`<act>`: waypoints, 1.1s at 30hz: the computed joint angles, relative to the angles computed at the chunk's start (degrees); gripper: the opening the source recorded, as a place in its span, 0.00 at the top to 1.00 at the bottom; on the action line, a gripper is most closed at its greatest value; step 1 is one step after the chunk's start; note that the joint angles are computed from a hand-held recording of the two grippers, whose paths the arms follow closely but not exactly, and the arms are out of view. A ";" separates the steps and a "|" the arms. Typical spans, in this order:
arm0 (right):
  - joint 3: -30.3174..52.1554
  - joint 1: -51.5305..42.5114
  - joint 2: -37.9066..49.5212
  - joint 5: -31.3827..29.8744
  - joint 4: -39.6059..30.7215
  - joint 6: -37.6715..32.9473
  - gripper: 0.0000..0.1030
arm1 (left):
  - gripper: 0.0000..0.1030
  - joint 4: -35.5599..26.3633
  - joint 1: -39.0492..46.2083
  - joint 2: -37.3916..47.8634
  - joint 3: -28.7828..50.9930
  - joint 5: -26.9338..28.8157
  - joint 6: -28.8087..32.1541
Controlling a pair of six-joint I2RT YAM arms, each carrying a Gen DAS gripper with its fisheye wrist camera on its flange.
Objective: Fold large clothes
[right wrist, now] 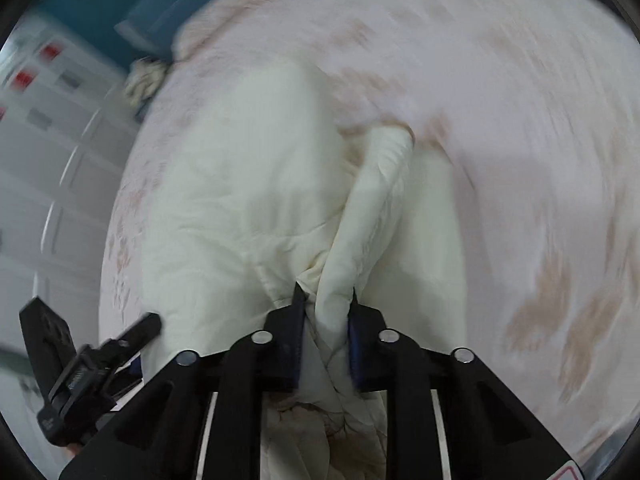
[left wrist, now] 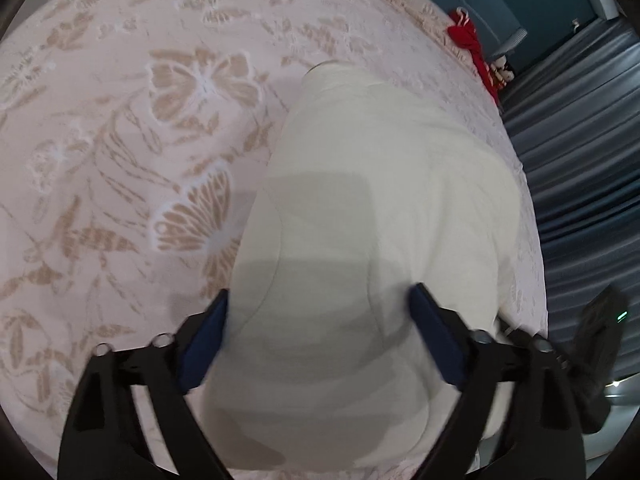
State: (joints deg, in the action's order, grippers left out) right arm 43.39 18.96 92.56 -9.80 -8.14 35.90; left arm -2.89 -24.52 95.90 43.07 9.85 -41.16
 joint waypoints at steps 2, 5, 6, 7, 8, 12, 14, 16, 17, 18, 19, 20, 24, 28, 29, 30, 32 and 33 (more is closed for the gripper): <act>1.29 1.64 -3.17 2.27 0.35 -3.25 0.85 | 0.30 -0.23 -1.19 -3.08 -1.55 -3.24 -0.03; 2.93 0.85 0.17 2.65 0.30 -5.02 0.86 | 0.37 -3.83 -5.66 -3.20 0.69 -12.17 3.15; 3.76 0.68 3.74 3.61 -0.14 -4.60 0.86 | 0.36 -5.71 -7.86 -1.16 3.08 -15.41 5.02; 4.26 0.65 6.97 5.02 -0.47 -4.31 0.85 | 0.35 -7.35 -9.36 0.83 5.31 -17.05 6.39; 3.61 0.16 8.28 5.07 0.39 -4.04 0.85 | 0.35 -8.58 -10.10 1.87 6.72 -18.05 7.13; -2.59 1.61 0.36 7.36 0.96 0.00 0.88 | 0.34 -14.68 -12.20 2.96 10.35 -21.98 7.77; -6.15 1.92 -5.54 7.61 0.55 0.83 0.89 | 0.34 -15.37 -12.13 1.21 9.35 -21.12 7.51; -10.12 1.38 -9.40 7.26 0.46 1.35 0.89 | 0.33 -16.51 -12.35 0.67 9.36 -20.42 7.20; -11.35 1.12 -9.29 7.09 0.97 1.28 0.89 | 0.33 -16.46 -12.53 1.24 9.70 -20.08 7.07; -11.82 1.14 -6.60 7.23 2.59 0.96 0.89 | 0.33 -16.36 -12.96 1.54 9.59 -19.80 6.61; -12.01 0.90 -3.60 7.33 4.85 0.71 0.89 | 0.31 -16.41 -13.60 2.20 9.85 -20.14 6.28; -11.74 0.21 -1.25 6.81 6.35 0.65 0.88 | 0.31 -16.61 -14.62 2.74 10.11 -21.53 5.93; -8.50 -0.99 1.44 5.85 4.50 -0.45 0.83 | 0.30 -19.06 -16.18 3.93 11.94 -24.17 4.61; -8.93 -1.89 -3.99 6.19 1.69 0.62 0.65 | 0.22 -19.82 -13.80 1.70 11.18 -22.25 4.42; -8.76 -2.42 -4.25 6.18 1.24 1.10 0.59 | 0.19 -19.89 -13.39 1.39 11.09 -22.40 4.51; -8.63 -2.90 -4.16 5.81 1.20 1.31 0.56 | 0.18 -20.07 -12.67 0.95 11.03 -22.56 4.88; -8.94 -4.19 -3.68 4.20 2.08 1.30 0.52 | 0.11 -19.39 -10.61 -0.04 10.55 -21.61 5.34; -8.98 -5.18 -2.86 2.82 2.95 1.55 0.48 | 0.09 -18.59 -9.46 -0.49 10.19 -20.42 5.36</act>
State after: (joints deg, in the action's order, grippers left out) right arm 34.41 13.79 89.70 -6.98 -5.19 37.45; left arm -21.47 -33.99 95.41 53.26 -10.57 -35.80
